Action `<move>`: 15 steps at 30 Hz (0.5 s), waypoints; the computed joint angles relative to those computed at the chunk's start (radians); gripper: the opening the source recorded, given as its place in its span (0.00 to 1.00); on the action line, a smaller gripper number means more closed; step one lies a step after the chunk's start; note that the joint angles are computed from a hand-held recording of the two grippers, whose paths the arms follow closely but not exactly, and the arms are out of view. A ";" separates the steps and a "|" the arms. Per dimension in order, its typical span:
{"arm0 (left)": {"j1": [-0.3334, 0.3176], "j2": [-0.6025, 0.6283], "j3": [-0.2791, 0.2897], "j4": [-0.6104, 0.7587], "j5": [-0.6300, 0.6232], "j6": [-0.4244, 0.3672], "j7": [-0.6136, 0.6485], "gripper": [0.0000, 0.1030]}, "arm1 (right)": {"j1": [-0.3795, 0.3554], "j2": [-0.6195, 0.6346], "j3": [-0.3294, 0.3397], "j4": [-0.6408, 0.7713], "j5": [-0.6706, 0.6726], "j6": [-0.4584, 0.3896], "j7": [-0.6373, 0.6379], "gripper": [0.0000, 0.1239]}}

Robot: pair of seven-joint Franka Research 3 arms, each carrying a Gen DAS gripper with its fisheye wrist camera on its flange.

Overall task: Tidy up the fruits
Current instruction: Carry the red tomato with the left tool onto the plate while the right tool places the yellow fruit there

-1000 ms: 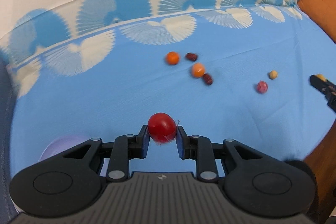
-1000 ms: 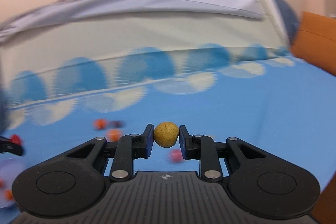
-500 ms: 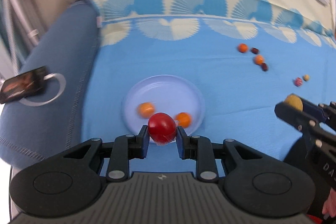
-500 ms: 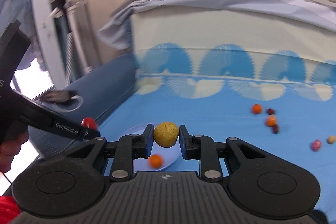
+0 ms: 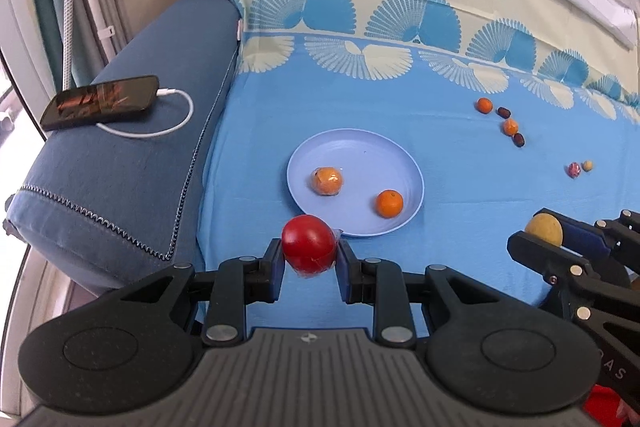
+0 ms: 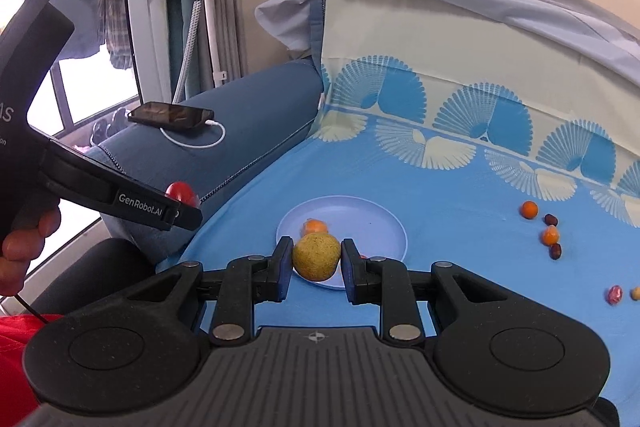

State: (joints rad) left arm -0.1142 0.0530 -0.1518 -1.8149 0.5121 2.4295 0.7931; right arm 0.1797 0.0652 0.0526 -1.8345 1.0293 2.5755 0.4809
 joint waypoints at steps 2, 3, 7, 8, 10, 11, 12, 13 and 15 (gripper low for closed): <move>0.005 -0.010 0.005 -0.016 0.004 0.018 -0.010 0.29 | 0.006 -0.003 0.003 -0.002 -0.022 0.005 0.012 0.22; 0.006 -0.011 0.005 -0.018 0.007 0.022 -0.015 0.29 | 0.008 -0.004 0.004 -0.003 -0.030 0.005 0.015 0.22; 0.015 -0.025 0.007 -0.044 -0.001 0.043 -0.021 0.29 | 0.016 -0.004 0.006 -0.002 -0.064 0.003 0.030 0.22; 0.017 -0.027 0.008 -0.048 -0.006 0.048 -0.021 0.29 | 0.015 -0.006 0.005 -0.003 -0.068 -0.001 0.028 0.22; 0.022 -0.026 0.009 -0.051 -0.016 0.056 -0.015 0.29 | 0.017 -0.002 0.006 0.001 -0.080 -0.003 0.032 0.22; 0.023 -0.026 0.009 -0.052 -0.019 0.057 -0.015 0.29 | 0.016 0.001 0.005 0.005 -0.083 -0.006 0.031 0.22; 0.024 -0.025 0.009 -0.053 -0.020 0.059 -0.016 0.29 | 0.016 0.002 0.005 0.006 -0.087 -0.005 0.033 0.22; 0.026 -0.024 0.009 -0.052 -0.023 0.061 -0.012 0.29 | 0.016 0.001 0.006 0.006 -0.089 -0.005 0.035 0.22; 0.028 -0.022 0.010 -0.052 -0.027 0.066 -0.005 0.29 | 0.017 0.003 0.006 0.008 -0.096 -0.006 0.043 0.22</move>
State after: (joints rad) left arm -0.0858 0.0312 -0.1417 -1.8674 0.4854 2.4957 0.7878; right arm 0.1965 0.0681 0.0588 -1.8260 0.9332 2.5695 0.5238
